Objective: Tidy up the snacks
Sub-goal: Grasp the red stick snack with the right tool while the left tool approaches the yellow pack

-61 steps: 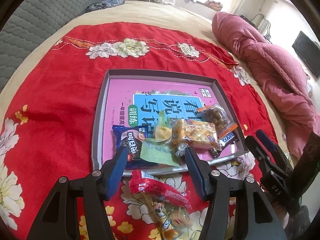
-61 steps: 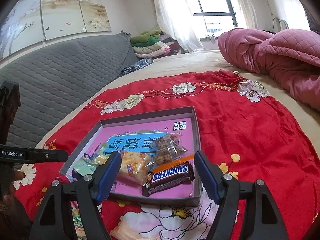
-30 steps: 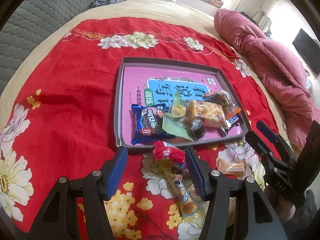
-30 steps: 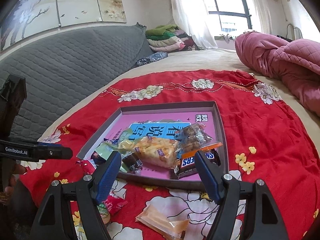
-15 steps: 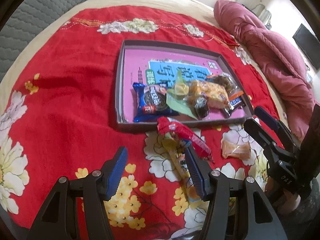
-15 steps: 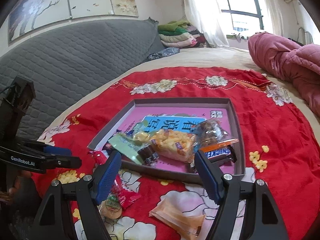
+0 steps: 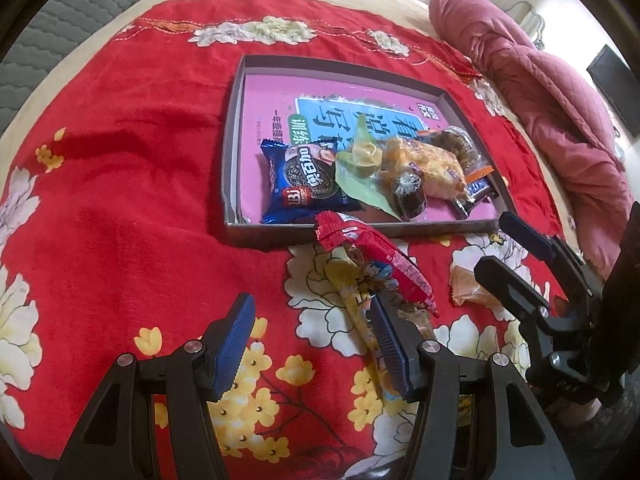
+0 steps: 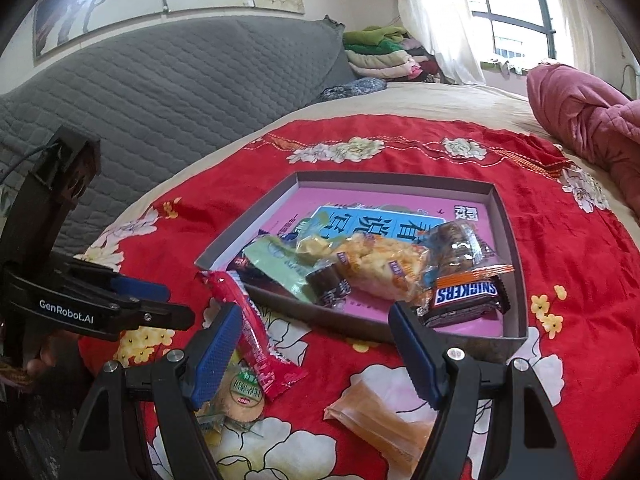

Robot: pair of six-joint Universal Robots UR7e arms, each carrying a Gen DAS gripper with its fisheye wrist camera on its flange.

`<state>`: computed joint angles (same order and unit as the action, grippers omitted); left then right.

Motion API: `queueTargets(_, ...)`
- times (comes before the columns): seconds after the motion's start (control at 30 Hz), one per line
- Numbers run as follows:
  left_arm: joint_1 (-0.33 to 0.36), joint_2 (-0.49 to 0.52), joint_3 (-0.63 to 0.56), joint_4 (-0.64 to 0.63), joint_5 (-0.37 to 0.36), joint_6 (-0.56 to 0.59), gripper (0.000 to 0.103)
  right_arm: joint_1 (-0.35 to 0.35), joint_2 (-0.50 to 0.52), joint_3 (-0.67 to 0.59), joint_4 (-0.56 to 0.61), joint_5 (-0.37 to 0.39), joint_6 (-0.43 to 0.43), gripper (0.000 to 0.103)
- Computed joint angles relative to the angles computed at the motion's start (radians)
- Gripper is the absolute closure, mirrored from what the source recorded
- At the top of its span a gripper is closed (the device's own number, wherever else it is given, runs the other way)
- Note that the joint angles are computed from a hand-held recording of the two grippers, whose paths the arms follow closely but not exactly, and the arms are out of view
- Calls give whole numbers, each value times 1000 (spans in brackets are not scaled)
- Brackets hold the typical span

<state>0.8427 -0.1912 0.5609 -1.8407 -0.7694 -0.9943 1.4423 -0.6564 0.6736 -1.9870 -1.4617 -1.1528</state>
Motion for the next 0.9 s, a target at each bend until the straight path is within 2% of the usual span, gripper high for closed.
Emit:
queueTargets(0.7,17,-33,76,-81,-59,-4,41,16,17,12,66,-63,-68,28)
queueTargets(0.9,20,-32,77,-91,-71,3,41,20,27,10,76,-78,-78,35)
